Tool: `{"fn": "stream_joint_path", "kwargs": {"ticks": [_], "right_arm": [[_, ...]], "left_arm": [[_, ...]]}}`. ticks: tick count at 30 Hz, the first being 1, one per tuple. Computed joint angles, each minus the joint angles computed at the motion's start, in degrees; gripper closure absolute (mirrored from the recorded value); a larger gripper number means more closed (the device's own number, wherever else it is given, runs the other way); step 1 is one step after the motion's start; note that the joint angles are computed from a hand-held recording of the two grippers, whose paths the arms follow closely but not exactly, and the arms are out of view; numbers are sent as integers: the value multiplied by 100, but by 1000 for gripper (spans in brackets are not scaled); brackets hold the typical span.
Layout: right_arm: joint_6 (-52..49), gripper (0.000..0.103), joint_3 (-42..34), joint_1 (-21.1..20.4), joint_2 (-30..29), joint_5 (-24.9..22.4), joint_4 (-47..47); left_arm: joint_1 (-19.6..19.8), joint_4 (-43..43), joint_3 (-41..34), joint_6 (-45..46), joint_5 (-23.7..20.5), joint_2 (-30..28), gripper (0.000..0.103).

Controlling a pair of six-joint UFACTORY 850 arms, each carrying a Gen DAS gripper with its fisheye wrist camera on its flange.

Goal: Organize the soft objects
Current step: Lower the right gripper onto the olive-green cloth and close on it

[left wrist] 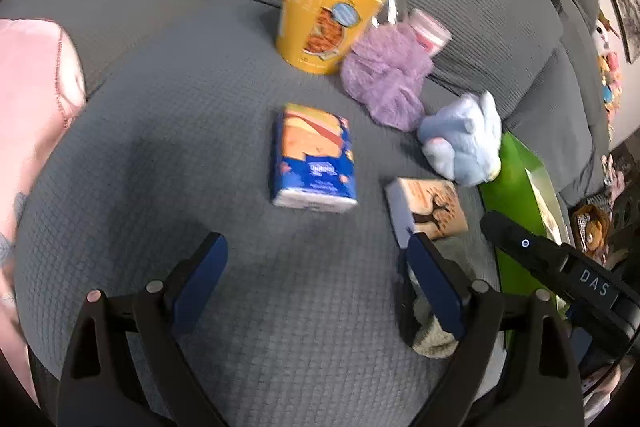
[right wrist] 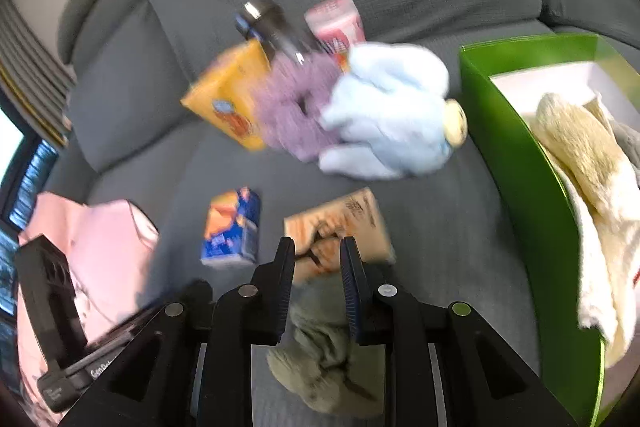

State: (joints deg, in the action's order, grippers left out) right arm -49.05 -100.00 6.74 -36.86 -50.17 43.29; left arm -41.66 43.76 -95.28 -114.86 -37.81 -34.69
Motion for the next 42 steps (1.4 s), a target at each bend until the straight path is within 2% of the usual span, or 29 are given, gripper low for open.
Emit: {"fn": "stream_joint_path", "kwargs": {"ticks": [1, 2, 3, 4, 5, 7, 9, 11, 15, 18, 20, 21, 22, 23, 25, 27, 33, 36, 38, 40, 42], "right_arm": [[133, 57, -34, -10, 15, -15, -211], [189, 46, -2, -32, 61, 18, -361], [203, 29, 38, -43, 100, 67, -451], [132, 26, 92, -71, 145, 72, -441], [78, 26, 64, -101, 125, -28, -418], [144, 26, -270, -143, -137, -522, -416], [236, 26, -545, -201, -374, -1046, -326], [307, 26, -682, -194, -506, -1308, -381], [263, 26, -648, -147, -544, -1351, -439], [446, 26, -743, -163, -683, -1543, -356], [371, 31, -720, -125, -680, -1465, -509], [333, 35, -684, -109, -652, -1404, -567], [269, 36, -653, -94, -634, -1362, -603], [207, 38, -639, -83, -632, -1366, -596], [156, 53, -687, -54, -693, -1494, -637], [93, 61, -712, -17, -743, -1609, -689], [11, 62, -522, -20, -536, -1411, -676], [-29, 61, -375, -80, -334, -1004, -675], [-41, 61, -475, -127, -380, -1077, -706], [161, 49, -776, -149, -608, -1479, -820], [411, 42, -973, -100, -794, -1697, -1063]], "left_arm": [[-4, -4, -20, 69, 61, -14, 13], [-11, -35, -64, 174, 112, -43, 14], [-17, -108, -119, 319, 166, -77, 16], [-17, -174, -145, 440, 244, -96, 18], [-14, -287, -181, 630, 383, -123, 19], [-15, -613, -277, 1058, 642, -202, 30], [6, -1071, -323, 1574, 967, -253, 35], [-8, -1314, -354, 1939, 1255, -305, 40], [-58, -1799, -731, 2675, 1139, -580, 44], [3, -2578, -740, 3277, 1457, -665, 50], [-4, -2480, -784, 3143, 1428, -699, 56], [-2, -2430, -751, 3074, 1476, -681, 64], [22, -2620, -668, 3196, 1662, -649, 71], [49, -2903, -603, 3404, 1823, -629, 73], [87, -3362, -553, 3733, 2021, -641, 79], [80, -3219, -611, 3589, 1972, -669, 81], [91, -3229, -571, 3486, 2059, -639, 81], [58, -2755, -518, 3073, 1970, -577, 81], [53, -2764, -577, 3123, 1906, -613, 81], [65, -2869, -572, 3215, 1927, -617, 81], [68, -2891, -530, 3237, 1961, -592, 81]]}}
